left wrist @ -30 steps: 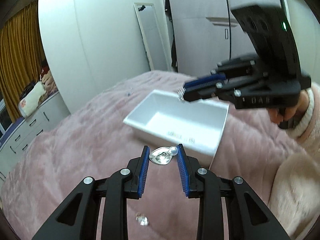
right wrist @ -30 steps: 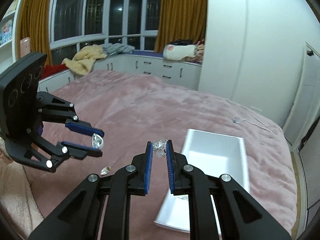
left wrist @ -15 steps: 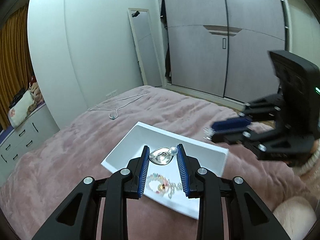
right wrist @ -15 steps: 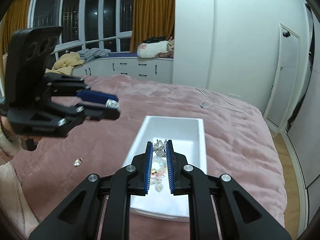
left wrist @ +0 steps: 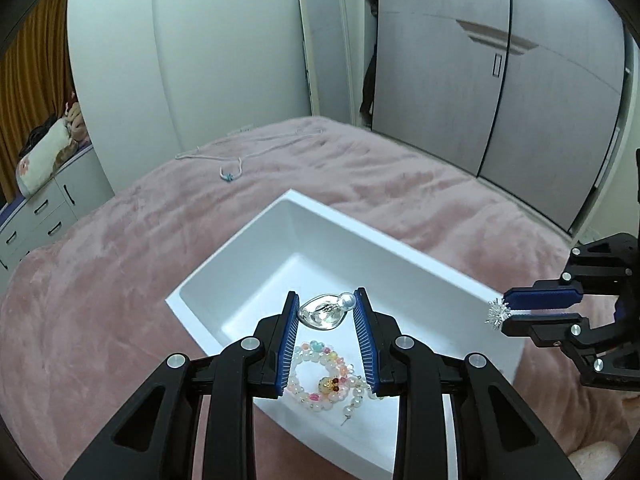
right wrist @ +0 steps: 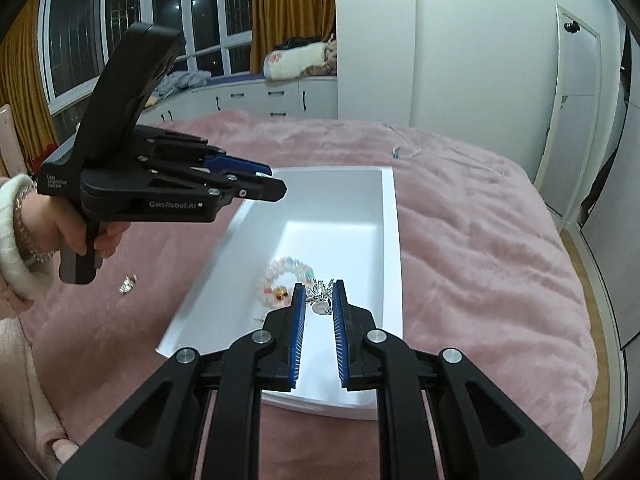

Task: Organize jewelry
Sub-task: 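Lower both held pieces into the white box and open both tools, then move both open tools back over the remaining jewelry on the bed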

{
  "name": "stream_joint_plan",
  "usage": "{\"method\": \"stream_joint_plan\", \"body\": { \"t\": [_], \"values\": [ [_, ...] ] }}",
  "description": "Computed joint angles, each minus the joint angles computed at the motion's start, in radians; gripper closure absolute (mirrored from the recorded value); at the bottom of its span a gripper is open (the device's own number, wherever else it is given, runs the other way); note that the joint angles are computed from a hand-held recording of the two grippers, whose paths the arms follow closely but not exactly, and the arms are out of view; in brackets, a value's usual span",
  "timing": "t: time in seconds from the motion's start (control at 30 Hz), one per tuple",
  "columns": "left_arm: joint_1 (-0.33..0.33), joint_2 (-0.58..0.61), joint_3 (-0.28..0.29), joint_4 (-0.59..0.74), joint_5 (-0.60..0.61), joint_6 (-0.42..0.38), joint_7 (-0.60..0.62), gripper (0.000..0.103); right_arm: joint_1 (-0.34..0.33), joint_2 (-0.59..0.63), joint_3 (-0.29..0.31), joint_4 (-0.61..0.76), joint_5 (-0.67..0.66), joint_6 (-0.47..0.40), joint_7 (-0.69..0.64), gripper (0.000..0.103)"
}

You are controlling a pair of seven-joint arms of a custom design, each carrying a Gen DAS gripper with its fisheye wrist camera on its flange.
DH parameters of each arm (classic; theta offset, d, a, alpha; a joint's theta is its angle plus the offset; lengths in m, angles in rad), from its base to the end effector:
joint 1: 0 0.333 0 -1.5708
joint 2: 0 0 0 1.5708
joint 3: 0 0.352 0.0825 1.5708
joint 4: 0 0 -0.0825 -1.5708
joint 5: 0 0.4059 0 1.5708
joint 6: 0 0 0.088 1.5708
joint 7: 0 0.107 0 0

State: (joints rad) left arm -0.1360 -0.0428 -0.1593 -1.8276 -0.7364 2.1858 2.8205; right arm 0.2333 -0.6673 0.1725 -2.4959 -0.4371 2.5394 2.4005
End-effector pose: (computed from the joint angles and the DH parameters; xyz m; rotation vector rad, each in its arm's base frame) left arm 0.5725 -0.2019 0.6272 -0.4679 2.7350 -1.0999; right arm 0.3594 0.1760 0.6071 -1.6047 1.8596 -0.7562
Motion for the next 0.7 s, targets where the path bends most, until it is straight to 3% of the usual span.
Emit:
{"method": "stream_joint_plan", "body": {
  "t": [0.2,0.27,0.3,0.33,0.37,0.7],
  "values": [
    [-0.009,0.033,-0.014,-0.006,0.026,0.039,-0.028,0.07,-0.003,0.012,-0.005,-0.014,0.005,0.02,-0.002,0.088],
    [-0.01,0.036,-0.017,-0.014,0.031,0.059,-0.034,0.07,-0.013,0.014,0.003,-0.011,-0.004,0.013,0.006,0.083],
    [-0.011,0.034,-0.018,-0.022,0.033,0.076,-0.04,0.059,-0.014,0.014,0.005,-0.009,-0.005,0.01,0.01,0.077],
    [-0.011,0.032,-0.018,-0.029,0.025,0.092,-0.044,0.045,-0.021,0.014,0.014,-0.006,-0.012,0.003,0.021,0.059],
    [-0.009,0.031,-0.016,-0.032,0.009,0.097,-0.045,0.042,-0.034,0.008,0.028,-0.008,-0.029,0.004,0.04,0.046],
    [0.036,0.008,0.027,0.004,-0.127,0.027,0.015,0.026,-0.027,-0.007,0.03,0.007,-0.05,0.03,0.061,0.046]
  ]
}}
